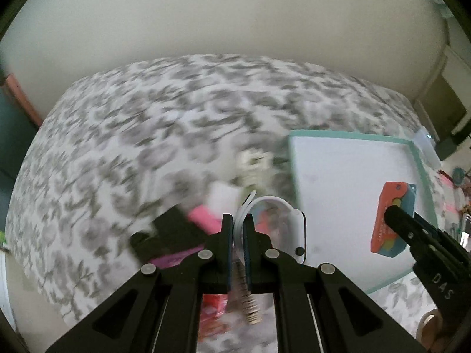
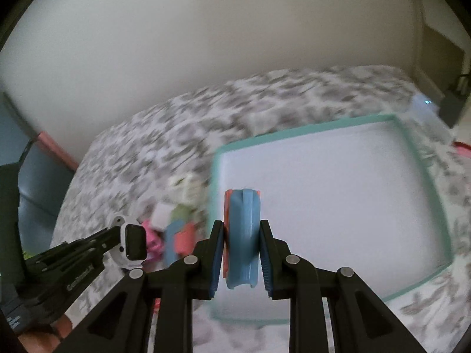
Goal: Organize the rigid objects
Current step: 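Carry both items into the white tray and open both tools to release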
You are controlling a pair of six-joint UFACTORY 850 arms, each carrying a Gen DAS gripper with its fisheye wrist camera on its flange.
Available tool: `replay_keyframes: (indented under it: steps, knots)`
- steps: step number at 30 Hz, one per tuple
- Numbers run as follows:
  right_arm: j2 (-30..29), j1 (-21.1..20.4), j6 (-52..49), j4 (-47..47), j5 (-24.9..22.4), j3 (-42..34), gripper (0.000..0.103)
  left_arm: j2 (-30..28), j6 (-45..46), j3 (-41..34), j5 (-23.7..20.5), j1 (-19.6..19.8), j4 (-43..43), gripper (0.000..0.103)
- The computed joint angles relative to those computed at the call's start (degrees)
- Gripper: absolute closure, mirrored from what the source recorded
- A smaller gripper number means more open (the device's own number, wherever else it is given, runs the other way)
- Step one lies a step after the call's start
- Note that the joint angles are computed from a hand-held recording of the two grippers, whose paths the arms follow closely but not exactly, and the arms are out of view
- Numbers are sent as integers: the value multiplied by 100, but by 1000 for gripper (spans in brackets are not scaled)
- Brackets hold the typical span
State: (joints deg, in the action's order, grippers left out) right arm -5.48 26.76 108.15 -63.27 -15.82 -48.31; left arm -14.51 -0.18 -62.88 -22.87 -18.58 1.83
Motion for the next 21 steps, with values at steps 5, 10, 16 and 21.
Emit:
replay_keyframes:
  steps: [5,10,16,21]
  knots:
    - [126,-277,-19,75,-314,137,78,-343,131,-339,-53,-426,-194,97]
    - [169,-552,-285,399,-633,226,78,-691,310,-634,-31,-757,-411,96]
    - [145,-889,-544,695,-774,301,78,-1021,224,-865,7,-942,-298,96]
    - [62,-1063,-668,798,-765,304,78,-1222,40,-1028,3,-1022,-120,96]
